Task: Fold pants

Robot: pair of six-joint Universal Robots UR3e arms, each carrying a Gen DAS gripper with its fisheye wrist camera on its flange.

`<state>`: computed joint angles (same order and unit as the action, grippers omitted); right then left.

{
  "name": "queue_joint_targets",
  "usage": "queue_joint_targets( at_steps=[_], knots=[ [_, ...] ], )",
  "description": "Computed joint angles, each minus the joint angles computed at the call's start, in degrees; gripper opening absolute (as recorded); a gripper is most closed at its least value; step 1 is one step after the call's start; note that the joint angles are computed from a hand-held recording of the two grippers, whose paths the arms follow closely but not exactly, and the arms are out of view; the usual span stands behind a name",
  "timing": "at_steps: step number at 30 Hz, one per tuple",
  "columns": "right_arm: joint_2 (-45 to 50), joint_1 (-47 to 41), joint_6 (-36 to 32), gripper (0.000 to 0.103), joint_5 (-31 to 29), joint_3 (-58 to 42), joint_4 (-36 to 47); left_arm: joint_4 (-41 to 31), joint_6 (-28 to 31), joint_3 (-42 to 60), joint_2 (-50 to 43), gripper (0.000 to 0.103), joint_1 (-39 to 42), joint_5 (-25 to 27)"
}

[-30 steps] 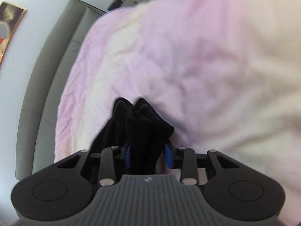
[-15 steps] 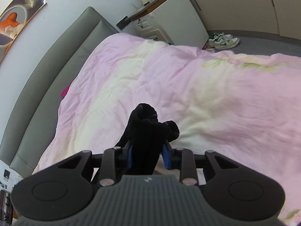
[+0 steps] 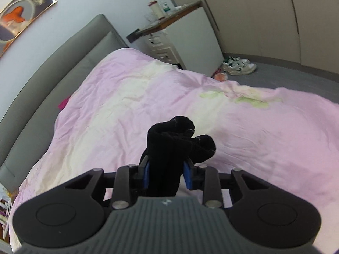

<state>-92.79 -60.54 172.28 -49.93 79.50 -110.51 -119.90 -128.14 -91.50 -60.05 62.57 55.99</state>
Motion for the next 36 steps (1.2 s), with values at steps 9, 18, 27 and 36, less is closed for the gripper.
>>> queue_joint_targets(
  at_steps=[9, 18, 27, 36],
  knots=[
    [4.59, 24.47, 11.36, 0.027, -3.54, -18.13, 0.55, 9.63, -5.80, 0.69, -4.32, 0.009, -9.92, -4.27],
    [16.87, 58.27, 16.71, 0.027, -23.84, -19.82, -9.45, 12.14, -6.39, -0.61, -8.07, 0.009, -10.44, -5.08],
    [21.77, 73.42, 10.51, 0.032, -34.93, -1.05, -21.82, 16.27, -6.46, -3.44, -11.28, 0.015, -12.30, -4.84],
    [14.85, 69.89, 12.22, 0.057, -25.23, 3.70, -23.37, 24.56, -11.71, -5.99, -12.96, 0.020, -18.45, -3.66]
  ],
)
